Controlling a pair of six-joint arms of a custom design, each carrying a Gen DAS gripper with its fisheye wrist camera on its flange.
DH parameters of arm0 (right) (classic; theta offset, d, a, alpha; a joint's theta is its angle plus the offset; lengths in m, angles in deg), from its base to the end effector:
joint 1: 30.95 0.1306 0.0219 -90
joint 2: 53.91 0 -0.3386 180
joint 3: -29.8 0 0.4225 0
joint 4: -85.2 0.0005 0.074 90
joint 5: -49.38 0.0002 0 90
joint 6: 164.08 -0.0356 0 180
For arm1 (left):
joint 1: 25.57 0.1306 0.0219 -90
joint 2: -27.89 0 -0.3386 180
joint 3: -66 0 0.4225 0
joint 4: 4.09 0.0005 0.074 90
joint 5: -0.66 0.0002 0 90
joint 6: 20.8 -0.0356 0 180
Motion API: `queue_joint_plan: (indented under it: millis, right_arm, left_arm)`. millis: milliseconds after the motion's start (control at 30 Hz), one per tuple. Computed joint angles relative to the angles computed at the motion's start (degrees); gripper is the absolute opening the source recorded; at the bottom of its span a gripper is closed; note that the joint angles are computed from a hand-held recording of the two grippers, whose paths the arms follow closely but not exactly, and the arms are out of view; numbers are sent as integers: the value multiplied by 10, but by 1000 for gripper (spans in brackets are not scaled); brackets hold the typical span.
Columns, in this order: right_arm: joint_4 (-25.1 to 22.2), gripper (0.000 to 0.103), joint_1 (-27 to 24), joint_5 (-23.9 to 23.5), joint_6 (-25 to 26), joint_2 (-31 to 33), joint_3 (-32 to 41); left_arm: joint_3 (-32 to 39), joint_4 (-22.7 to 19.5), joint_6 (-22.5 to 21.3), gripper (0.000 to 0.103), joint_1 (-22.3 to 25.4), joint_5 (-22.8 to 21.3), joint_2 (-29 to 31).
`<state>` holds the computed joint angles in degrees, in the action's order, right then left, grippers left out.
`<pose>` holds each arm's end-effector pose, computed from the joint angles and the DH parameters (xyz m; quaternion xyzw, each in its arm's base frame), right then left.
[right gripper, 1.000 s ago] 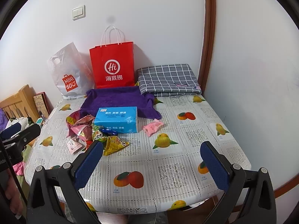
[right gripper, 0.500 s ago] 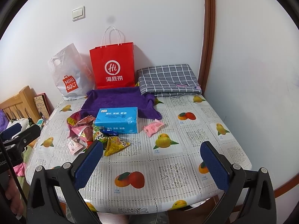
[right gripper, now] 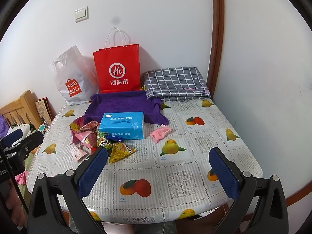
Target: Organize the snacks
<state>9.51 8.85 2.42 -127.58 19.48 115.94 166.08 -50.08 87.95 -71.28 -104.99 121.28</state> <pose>0.3098 0.2258 0.4592 0.1931 0.8878 -0.0866 0.4087 0.3872 -0.3839 0.4491 0.1520 0.8842 -0.1221 0.4244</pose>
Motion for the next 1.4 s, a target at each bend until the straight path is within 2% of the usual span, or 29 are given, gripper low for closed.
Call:
queue_joint_plan:
  millis: [1067, 1267, 1400]
  right_arm:
    - [10, 102, 2, 3, 1, -3, -8]
    - [34, 102, -15, -3, 27, 3, -11]
    - [64, 102, -40, -27, 55, 7, -26]
  left_arm:
    - [8, 2, -4, 103, -3, 5, 10]
    - [11, 8, 2, 103, 8, 24, 27]
    - [14, 8, 1, 103, 21, 42, 47]
